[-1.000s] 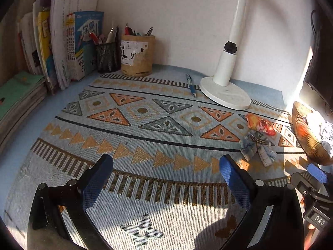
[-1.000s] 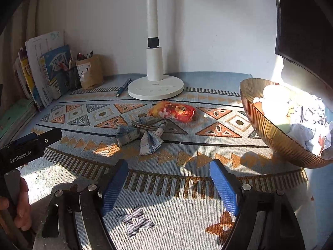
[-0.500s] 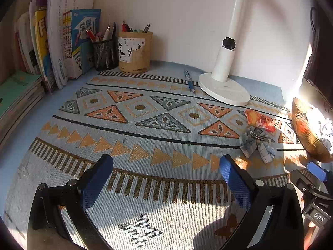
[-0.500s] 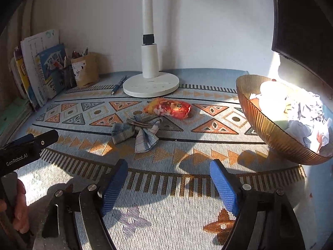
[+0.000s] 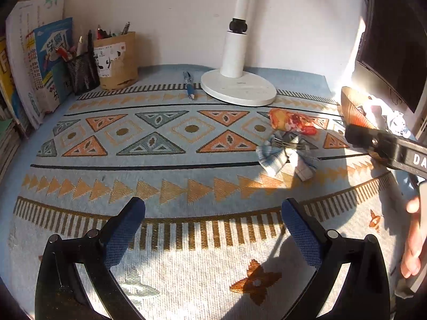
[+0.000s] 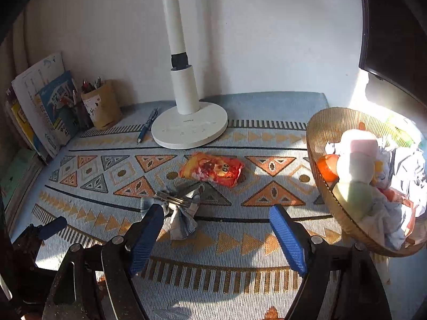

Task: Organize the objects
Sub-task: 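Grasp the checked cloth with the left gripper while the right grasps the orange snack bag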

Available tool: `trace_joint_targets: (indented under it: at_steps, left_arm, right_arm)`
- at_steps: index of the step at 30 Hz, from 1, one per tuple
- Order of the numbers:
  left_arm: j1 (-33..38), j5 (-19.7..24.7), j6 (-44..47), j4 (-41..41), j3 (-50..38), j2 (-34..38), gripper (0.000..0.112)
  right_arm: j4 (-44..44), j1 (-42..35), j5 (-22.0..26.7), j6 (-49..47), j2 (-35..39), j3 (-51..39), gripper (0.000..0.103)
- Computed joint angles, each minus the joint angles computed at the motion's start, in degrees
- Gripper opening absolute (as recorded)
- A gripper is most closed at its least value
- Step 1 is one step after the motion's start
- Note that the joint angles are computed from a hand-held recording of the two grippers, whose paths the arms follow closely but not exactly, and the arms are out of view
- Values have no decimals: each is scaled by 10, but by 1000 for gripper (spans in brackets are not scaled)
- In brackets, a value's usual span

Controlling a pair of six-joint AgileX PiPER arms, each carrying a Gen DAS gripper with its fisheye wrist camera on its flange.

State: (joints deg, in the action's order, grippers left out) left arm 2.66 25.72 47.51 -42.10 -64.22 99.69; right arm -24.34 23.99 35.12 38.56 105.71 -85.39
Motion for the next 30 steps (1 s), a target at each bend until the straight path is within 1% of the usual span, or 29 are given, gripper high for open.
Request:
trace_joint_targets:
  at_steps: [2,4,6,8,9,11,14,15,16,17,18,19,20,21,22,23,25,27,28,30]
  left_arm:
    - [-10,54,-3,-14,-32,16,102]
    - [-36,75,-60,26,-73,41,102]
    - [-61,73,-113,63,-108,69,102]
    - [-89,73,-184,130,-147,99,102]
    - [-100,79,-206,151,-165,112,102]
    - [-118,92,-224,168,-192,132,102]
    - [-145,82,-263,206,-214,148,102]
    - [-150,83,-274,215,-223,155,102]
    - [-153,84,-278,215,-231,161,101]
    - [-154,84,-286,219,-238,167,101]
    - [-152,80,-283,219,-239,170,100]
    - [-148,76,-256,198,-234,168,100]
    - [-142,82,-245,188,-234,166,92]
    - [-139,76,-250,201,-227,160,84]
    - [-137,77,-256,224,-222,155,76]
    - [-131,79,-251,234,-215,148,74]
    - [-111,80,-224,233,-190,131,73]
    - [-91,61,-237,272,-162,115,73]
    - [-76,49,-236,277,-151,110,74]
    - [-41,52,-237,262,-154,113,73]
  right_arm:
    - [86,-24,52,-106,68,-113,82]
    - [127,-42,88,-161,132,-205,82]
    - [165,-59,114,-204,186,-280,82]
    - [213,-75,147,-241,234,-348,82]
    - [227,-81,154,-248,250,-368,82]
    - [241,-90,162,-256,277,-400,82]
    - [280,-107,187,-280,318,-454,82]
    - [308,-115,180,-294,320,-450,82]
    - [320,-118,152,-306,308,-422,78]
    - [324,-120,139,-313,300,-406,67]
    - [338,-124,138,-328,297,-402,59]
    - [353,-128,139,-340,295,-399,56]
    - [364,-131,137,-345,288,-388,52]
    - [372,-133,127,-347,277,-368,48]
    - [380,-135,117,-347,267,-349,47]
    - [387,-137,108,-346,253,-325,44]
    - [397,-141,99,-335,226,-283,40]
    - [403,-142,84,-322,187,-218,38]
    - [403,-138,75,-319,168,-190,38]
    - [405,-126,51,-323,130,-130,38]
